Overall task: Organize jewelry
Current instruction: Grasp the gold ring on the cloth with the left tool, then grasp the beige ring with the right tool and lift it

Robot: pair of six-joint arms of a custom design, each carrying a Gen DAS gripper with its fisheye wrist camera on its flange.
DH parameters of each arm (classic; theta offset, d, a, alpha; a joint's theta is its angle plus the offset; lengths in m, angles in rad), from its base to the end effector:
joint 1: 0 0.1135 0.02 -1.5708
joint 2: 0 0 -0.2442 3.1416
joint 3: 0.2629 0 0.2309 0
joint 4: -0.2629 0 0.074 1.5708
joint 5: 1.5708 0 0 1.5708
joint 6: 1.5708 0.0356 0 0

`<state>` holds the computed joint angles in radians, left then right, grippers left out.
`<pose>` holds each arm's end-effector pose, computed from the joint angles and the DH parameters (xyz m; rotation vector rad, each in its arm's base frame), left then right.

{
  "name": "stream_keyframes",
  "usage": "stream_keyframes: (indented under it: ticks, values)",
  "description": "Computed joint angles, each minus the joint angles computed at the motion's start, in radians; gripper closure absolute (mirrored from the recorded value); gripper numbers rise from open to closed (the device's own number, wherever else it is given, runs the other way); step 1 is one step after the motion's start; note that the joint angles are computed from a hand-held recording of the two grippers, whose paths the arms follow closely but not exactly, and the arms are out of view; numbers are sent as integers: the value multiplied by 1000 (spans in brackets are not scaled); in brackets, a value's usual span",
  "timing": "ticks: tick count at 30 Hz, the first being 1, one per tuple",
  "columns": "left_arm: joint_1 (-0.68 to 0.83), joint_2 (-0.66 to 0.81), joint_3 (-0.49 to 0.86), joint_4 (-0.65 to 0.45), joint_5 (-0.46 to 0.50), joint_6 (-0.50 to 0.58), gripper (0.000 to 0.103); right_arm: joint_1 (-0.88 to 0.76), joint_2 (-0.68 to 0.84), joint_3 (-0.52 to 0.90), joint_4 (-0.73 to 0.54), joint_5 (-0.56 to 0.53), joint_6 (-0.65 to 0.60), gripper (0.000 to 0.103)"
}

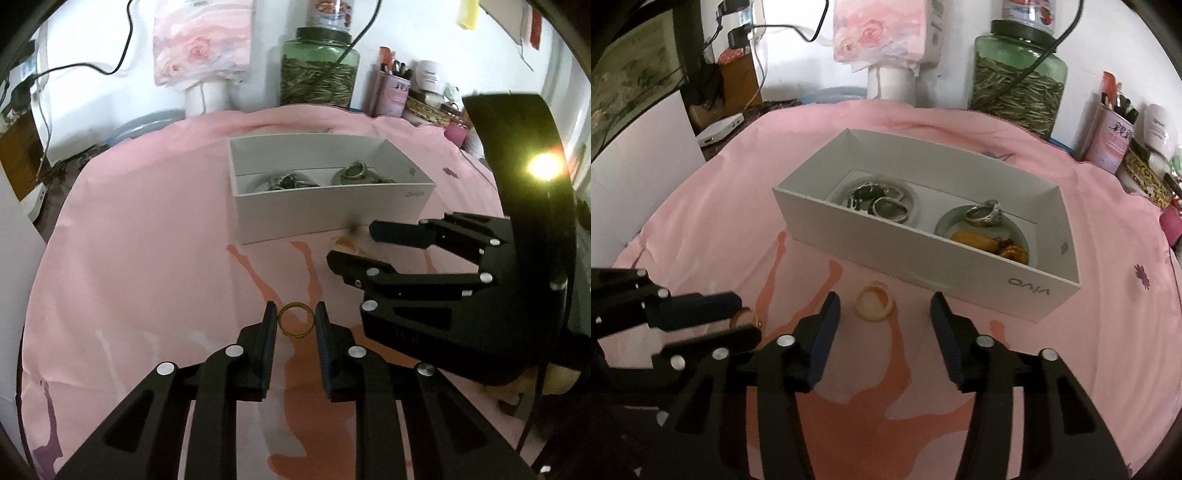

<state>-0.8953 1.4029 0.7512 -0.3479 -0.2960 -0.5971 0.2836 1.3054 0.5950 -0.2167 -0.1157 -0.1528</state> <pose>0.1652 -0.1896 0.1758 0.2651 2.5067 -0.2263 0.2194 0.0682 0.1618 -0.5882 2.4299 0.1989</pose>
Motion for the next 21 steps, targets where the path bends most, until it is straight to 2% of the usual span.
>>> stream_keyframes:
  ticks: [3, 4, 7, 13, 17, 21]
  values:
    - [10, 11, 1, 0, 12, -2, 82, 19, -8, -6, 4, 11, -16, 73]
    - [12, 14, 2, 0, 15, -2, 82, 28, -11, -10, 7, 20, -16, 82]
    - [16, 24, 6, 1, 17, -1, 82, 36, -20, -17, 10, 30, -17, 82]
    - [34, 38, 4, 25, 36, 10, 82, -43, -98, -52, -16, -18, -32, 82]
    - [17, 22, -6, 32, 9, 9, 82, -150, -217, -91, -81, -68, -60, 82]
    - [-15, 28, 2, 35, -30, 13, 82, -216, -252, -95, -109, -116, -53, 82]
